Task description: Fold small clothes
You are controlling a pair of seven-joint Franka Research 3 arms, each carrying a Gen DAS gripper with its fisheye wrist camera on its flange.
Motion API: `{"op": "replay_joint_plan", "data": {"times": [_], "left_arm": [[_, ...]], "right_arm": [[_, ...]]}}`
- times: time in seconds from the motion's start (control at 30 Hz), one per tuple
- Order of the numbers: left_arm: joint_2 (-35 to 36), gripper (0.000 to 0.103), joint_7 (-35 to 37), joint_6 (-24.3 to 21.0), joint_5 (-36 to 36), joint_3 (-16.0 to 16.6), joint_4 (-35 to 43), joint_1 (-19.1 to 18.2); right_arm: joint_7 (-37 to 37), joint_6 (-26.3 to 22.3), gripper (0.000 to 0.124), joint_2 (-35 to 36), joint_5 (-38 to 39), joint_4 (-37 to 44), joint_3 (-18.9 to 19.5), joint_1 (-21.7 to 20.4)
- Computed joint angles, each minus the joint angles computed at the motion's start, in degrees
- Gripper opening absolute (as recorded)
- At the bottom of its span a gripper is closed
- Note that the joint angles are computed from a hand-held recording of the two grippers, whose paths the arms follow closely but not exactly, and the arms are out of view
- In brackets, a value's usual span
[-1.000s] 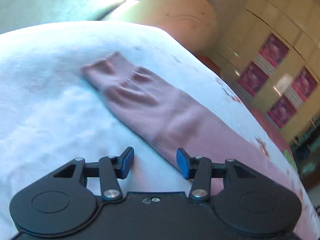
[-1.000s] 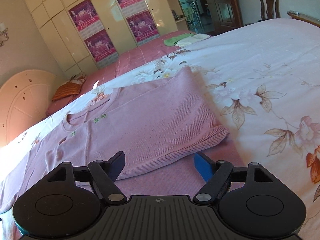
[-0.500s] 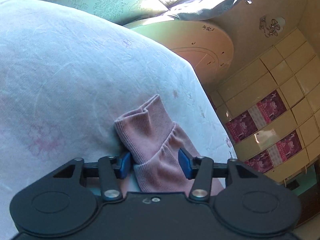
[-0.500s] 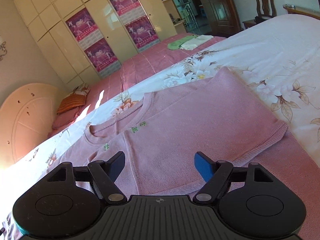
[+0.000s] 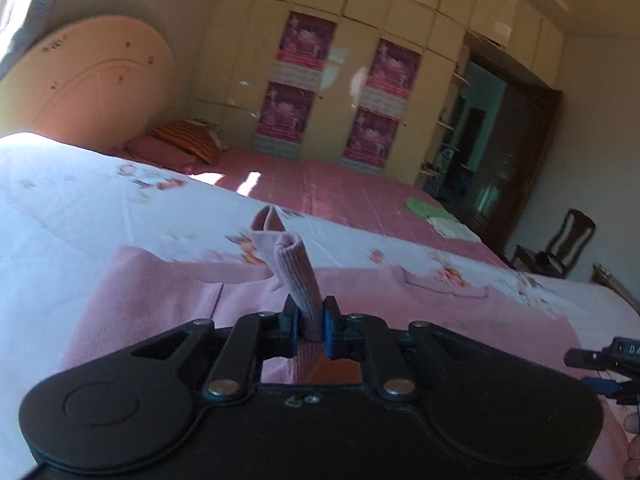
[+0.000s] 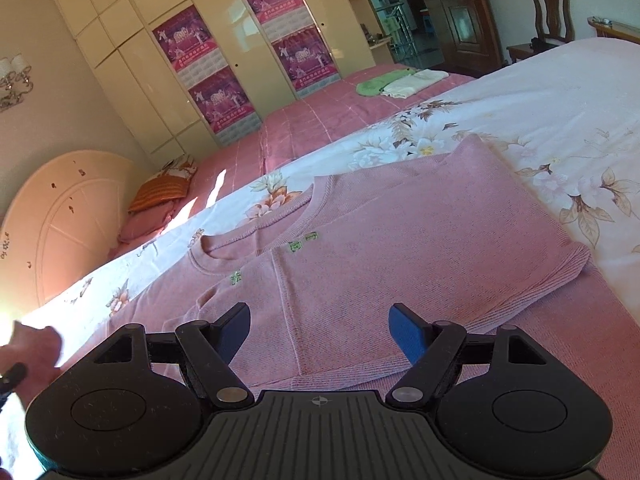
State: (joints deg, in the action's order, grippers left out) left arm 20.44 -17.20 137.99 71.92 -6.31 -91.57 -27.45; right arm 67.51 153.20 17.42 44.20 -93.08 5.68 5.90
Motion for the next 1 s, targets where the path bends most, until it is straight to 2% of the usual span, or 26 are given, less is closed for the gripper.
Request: {"op": "replay_joint_plan", "data": {"times": [0.07, 0.1, 0.13, 0.17, 0.2, 0.23, 0.27, 0.3, 0.4, 0.53, 0.6, 0.73, 0.77, 0.8, 0.97, 1.0], "left_arm": [[7.58, 0.010, 7.03, 1.15, -4.41, -1.07, 8.69, -0.12], [11.07, 0.012, 11.03, 2.74, -6.88, -2.74, 12.27, 1.19], [13.80, 0.017, 15.71, 3.26, -11.74, -2.79, 15.33, 1.03], [14.90, 0.025, 18.14, 3.22, -14.96, -2.06, 16.39, 0.71], [14.20, 0.039, 16.68, 3.67, -14.16, -0.13, 15.44, -0.87], [11.92, 0.050, 11.62, 3.39, -9.35, 0.65, 12.50, -1.68], [8.89, 0.070, 7.47, 4.57, -6.10, 3.44, 8.56, -3.86], [5.66, 0.078, 2.99, 2.80, -2.68, 4.80, 4.77, -5.94], [-2.27, 0.072, -1.14, -3.06, -0.79, 3.25, -4.24, -6.34], [-10.26, 0.063, -3.14, -13.01, -4.79, -0.31, -13.90, -5.29], [-12.74, 0.059, -5.52, -15.38, -6.25, -1.90, -17.40, -4.29], [-15.03, 0.060, -7.26, -13.83, -8.68, -4.64, -21.15, -1.19], [-15.12, 0.061, -7.91, -12.95, -8.49, -5.20, -21.51, -0.35], [-15.14, 0.061, -8.54, -11.97, -8.08, -5.72, -21.81, 0.51], [-13.56, 0.065, -8.07, -11.12, -6.69, -7.44, -20.93, 2.81], [-13.15, 0.065, -7.96, -10.90, -6.55, -7.51, -20.67, 3.00]], "right_arm": [[-0.89, -1.61, 0.076, -0.12, 1.76, 0.37, 0.56, -0.75], [-1.40, -2.68, 0.077, -0.12, 2.72, 0.62, 0.78, -1.09], [-1.81, -3.72, 0.077, -0.11, 3.74, 0.82, 0.95, -1.36], [-2.33, -4.70, 0.077, -0.05, 4.79, 1.06, 1.10, -1.61], [-3.33, -5.83, 0.077, 0.00, 6.10, 1.32, 1.34, -1.95], [-4.99, -6.82, 0.077, 0.05, 8.03, 1.51, 1.74, -2.40], [-6.39, -7.69, 0.077, 0.09, 9.69, 1.61, 2.00, -2.65], [-7.55, -9.01, 0.077, 0.29, 11.11, 1.92, 2.18, -2.85], [-9.75, -13.86, 0.076, 1.42, 14.89, 3.17, 2.70, -3.07], [-10.94, -19.23, 0.076, 3.49, 16.48, 5.01, 3.36, -1.93], [-9.93, -21.18, 0.076, 4.75, 15.64, 6.05, 3.45, -0.88], [-7.33, -22.57, 0.074, 6.93, 12.51, 8.27, 3.53, 1.31], [-6.74, -22.99, 0.056, 7.46, 12.02, 8.82, 3.66, 1.58], [-5.59, -23.82, 0.044, 8.22, 11.43, 9.72, 3.72, 1.78], [-3.25, -21.75, 0.042, 9.35, 11.22, 10.13, 4.38, 2.42], [-3.52, -20.64, 0.025, 9.15, 11.49, 9.65, 4.54, 2.50]]}}
